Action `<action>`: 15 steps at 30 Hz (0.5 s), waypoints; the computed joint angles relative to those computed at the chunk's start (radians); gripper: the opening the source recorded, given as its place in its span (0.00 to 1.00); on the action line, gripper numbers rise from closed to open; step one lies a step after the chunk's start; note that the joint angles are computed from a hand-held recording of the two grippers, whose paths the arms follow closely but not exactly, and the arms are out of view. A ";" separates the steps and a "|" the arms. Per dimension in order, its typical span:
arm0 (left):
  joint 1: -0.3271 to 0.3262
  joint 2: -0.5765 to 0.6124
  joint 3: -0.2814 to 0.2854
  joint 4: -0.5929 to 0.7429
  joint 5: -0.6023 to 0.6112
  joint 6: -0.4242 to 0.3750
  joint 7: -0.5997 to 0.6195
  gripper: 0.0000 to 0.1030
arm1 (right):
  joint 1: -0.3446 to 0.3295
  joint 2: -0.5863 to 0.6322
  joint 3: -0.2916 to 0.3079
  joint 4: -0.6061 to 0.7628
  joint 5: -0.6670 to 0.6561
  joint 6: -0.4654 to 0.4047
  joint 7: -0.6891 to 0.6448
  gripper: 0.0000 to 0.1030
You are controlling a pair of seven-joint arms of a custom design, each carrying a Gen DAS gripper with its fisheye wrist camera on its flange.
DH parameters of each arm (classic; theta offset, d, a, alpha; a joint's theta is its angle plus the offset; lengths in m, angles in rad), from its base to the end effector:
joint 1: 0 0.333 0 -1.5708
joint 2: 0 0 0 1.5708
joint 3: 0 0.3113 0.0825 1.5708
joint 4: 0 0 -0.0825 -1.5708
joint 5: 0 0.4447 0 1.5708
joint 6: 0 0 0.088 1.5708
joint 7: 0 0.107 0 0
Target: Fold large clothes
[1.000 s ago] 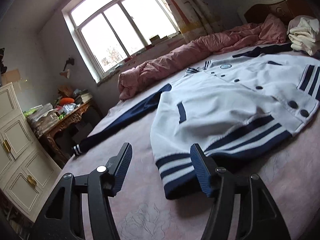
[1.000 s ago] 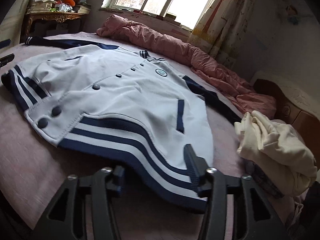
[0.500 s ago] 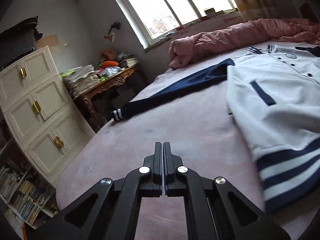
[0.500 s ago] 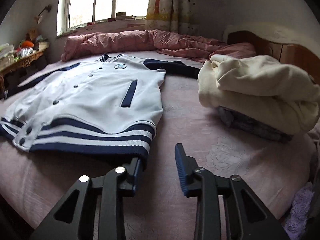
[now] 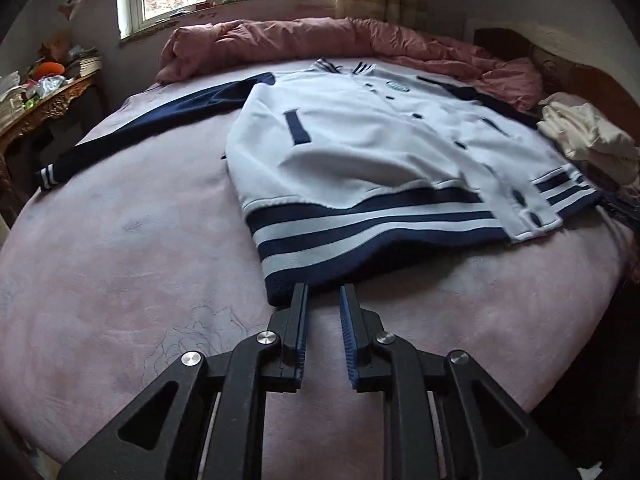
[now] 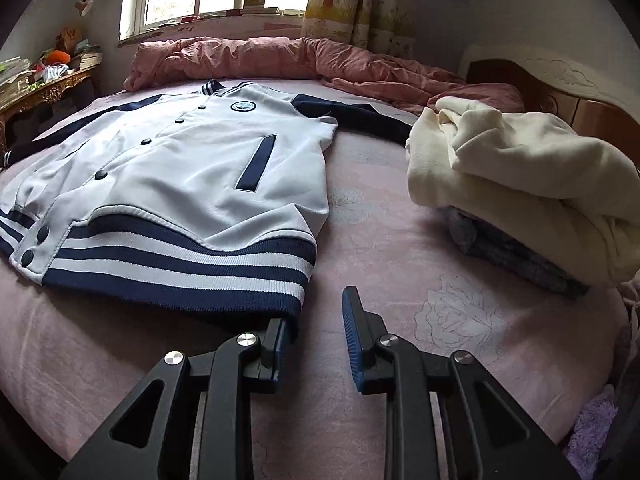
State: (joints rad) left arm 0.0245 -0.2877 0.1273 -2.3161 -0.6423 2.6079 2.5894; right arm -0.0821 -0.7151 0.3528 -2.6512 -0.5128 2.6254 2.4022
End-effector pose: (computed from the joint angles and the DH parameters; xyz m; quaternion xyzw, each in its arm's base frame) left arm 0.5482 0.0994 0.4855 -0.5163 0.7754 -0.2962 0.2109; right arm 0.4262 0.1309 0.4902 -0.5789 0.7031 -0.3610 0.2008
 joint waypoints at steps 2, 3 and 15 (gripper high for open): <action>-0.002 0.010 -0.006 0.000 0.002 0.018 -0.014 0.16 | 0.005 0.005 -0.007 -0.005 0.014 0.016 0.012 0.25; -0.003 0.007 -0.001 0.004 -0.003 -0.007 -0.013 0.22 | 0.006 0.005 -0.008 -0.008 0.017 0.021 0.014 0.25; -0.026 0.069 0.037 0.030 0.008 0.145 -0.075 0.40 | -0.027 -0.018 0.029 -0.024 0.009 0.034 0.050 0.27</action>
